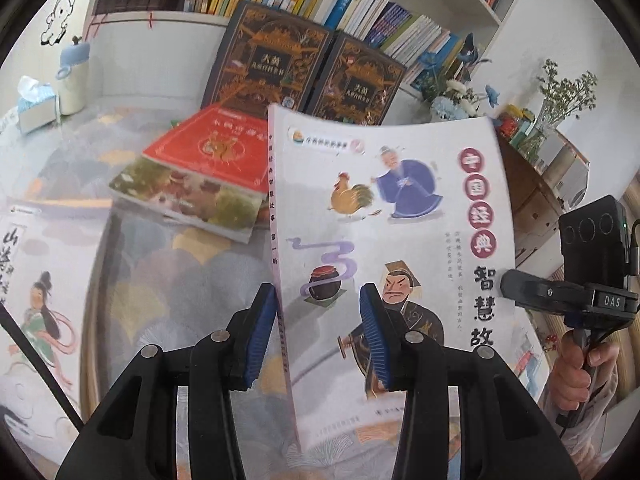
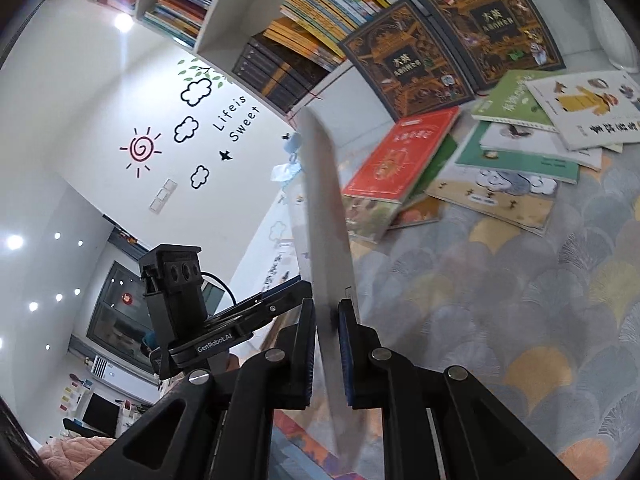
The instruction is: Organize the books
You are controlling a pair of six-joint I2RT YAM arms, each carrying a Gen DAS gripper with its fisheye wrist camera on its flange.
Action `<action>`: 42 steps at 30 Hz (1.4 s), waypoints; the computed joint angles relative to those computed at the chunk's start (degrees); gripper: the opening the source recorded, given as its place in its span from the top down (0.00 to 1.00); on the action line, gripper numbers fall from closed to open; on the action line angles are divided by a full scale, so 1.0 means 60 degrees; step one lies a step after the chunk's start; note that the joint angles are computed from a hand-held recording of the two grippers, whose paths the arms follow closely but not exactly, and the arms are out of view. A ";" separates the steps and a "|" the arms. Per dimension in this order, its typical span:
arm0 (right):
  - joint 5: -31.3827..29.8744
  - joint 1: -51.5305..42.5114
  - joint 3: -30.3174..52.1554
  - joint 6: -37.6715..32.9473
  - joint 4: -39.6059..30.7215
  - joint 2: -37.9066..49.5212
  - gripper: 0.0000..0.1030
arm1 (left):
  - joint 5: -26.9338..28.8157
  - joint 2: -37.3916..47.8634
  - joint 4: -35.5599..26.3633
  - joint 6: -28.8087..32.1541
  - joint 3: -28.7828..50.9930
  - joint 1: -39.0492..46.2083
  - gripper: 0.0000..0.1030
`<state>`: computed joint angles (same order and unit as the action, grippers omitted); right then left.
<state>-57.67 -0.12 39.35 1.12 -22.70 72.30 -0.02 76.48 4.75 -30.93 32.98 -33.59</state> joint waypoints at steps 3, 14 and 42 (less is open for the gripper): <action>0.0082 0.0266 0.0039 0.0378 0.0108 -0.0184 0.89 | 0.0096 -0.0504 -0.0273 0.0114 -0.0082 0.0268 0.62; 0.0857 0.2447 0.0166 0.2553 0.2146 0.0299 0.89 | 0.0475 -0.2919 -0.1747 0.0863 -0.0769 0.1882 0.62; 0.3050 0.7282 0.5156 0.5577 0.4619 0.7249 0.89 | 0.5070 -0.1500 -0.1861 0.5320 -0.1173 1.0208 0.60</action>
